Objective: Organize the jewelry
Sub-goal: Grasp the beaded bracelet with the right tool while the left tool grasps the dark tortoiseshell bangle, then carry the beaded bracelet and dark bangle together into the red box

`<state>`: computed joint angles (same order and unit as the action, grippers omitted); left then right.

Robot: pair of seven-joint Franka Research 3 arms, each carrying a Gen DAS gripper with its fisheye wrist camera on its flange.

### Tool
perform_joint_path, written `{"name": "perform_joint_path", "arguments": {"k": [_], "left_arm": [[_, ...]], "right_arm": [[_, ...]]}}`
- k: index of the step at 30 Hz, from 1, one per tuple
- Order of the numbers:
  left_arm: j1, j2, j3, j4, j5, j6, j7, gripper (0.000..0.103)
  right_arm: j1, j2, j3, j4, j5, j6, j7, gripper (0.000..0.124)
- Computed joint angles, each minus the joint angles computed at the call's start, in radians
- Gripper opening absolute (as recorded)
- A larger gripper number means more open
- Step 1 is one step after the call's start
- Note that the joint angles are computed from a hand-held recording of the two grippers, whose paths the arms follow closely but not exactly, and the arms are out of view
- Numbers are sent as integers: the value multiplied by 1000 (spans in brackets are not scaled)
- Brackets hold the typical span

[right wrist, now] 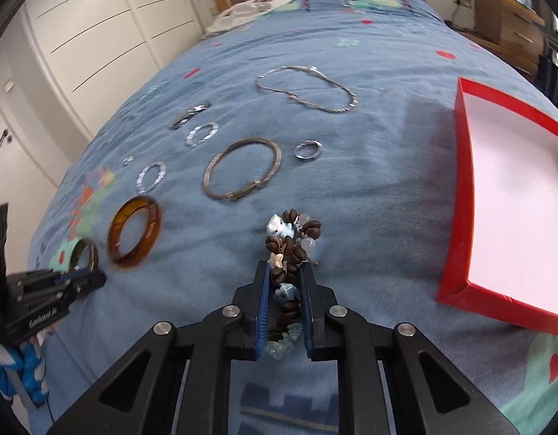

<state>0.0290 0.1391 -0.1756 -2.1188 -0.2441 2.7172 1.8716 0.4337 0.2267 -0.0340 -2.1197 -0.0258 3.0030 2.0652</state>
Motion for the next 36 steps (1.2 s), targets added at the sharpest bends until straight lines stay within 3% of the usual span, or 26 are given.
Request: {"name": "perform_joint_path", "arguments": {"k": [5, 11, 20, 24, 29, 36], "left_arm": [[13, -47, -3, -30, -109, 2, 38, 8], [-17, -134, 24, -87, -193, 18, 85, 7], [-105, -250, 77, -137, -249, 17, 125, 7], [-154, -279, 83, -120, -265, 0, 143, 7], [-218, -252, 60, -44, -285, -28, 168, 7], [-273, -119, -29, 140, -288, -72, 168, 7]], "right_arm": [[4, -74, 14, -66, -13, 25, -13, 13], [-4, -161, 28, -131, -110, 37, 55, 13], [-127, -309, 132, -223, -311, 51, 231, 13], [-204, -392, 179, -269, -331, 43, 248, 13], [-283, -488, 199, -333, -284, 24, 187, 13], [-386, -558, 186, -392, -193, 8, 77, 13]]}}
